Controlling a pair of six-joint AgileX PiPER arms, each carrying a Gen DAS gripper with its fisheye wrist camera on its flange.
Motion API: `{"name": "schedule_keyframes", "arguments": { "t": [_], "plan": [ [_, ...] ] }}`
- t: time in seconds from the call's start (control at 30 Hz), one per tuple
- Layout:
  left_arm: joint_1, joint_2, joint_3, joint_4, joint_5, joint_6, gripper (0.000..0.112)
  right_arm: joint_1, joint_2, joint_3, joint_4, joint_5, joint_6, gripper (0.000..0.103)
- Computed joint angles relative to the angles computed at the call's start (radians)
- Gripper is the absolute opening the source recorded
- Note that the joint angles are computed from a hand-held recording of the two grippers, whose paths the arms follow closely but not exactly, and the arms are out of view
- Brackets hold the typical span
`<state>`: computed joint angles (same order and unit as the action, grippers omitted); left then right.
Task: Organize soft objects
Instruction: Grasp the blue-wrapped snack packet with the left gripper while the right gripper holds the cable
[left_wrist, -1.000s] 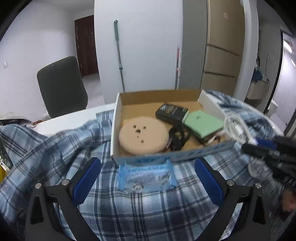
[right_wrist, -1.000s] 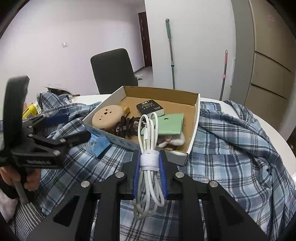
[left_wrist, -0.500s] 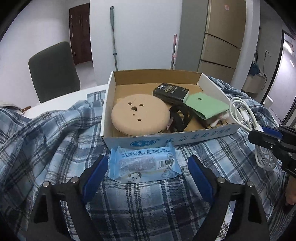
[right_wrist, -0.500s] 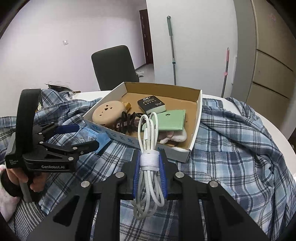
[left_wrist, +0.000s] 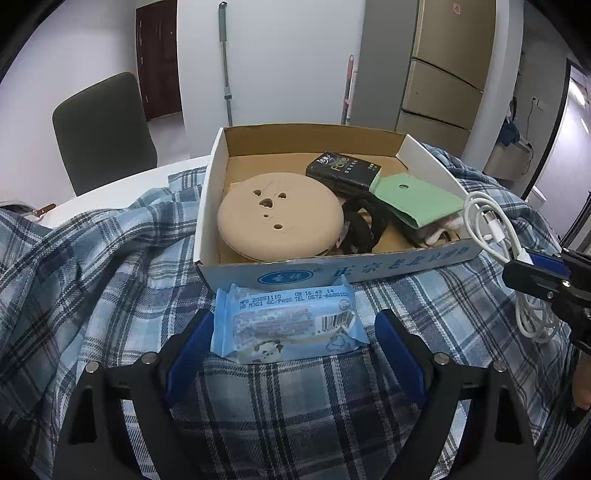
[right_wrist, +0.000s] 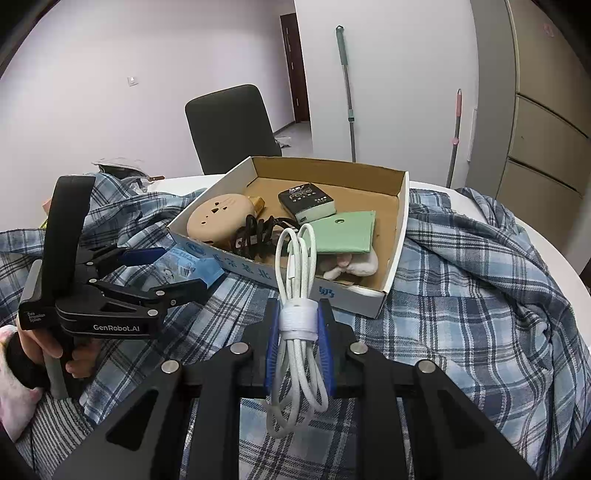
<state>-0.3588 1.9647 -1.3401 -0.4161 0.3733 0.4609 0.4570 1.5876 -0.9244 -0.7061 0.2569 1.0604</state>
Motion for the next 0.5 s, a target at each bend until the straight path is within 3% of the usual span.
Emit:
{"name": "schedule_keyframes", "arguments": {
  "t": [0.33, 0.5],
  "plan": [
    [-0.009, -0.004, 0.008, 0.033, -0.024, -0.029, 0.076, 0.002, -0.002, 0.004, -0.031, -0.002, 0.034, 0.019],
    [-0.009, -0.069, 0.054, 0.038, -0.04, -0.038, 0.072, -0.001, -0.015, 0.015, -0.083, -0.014, 0.086, 0.019]
  ]
}}
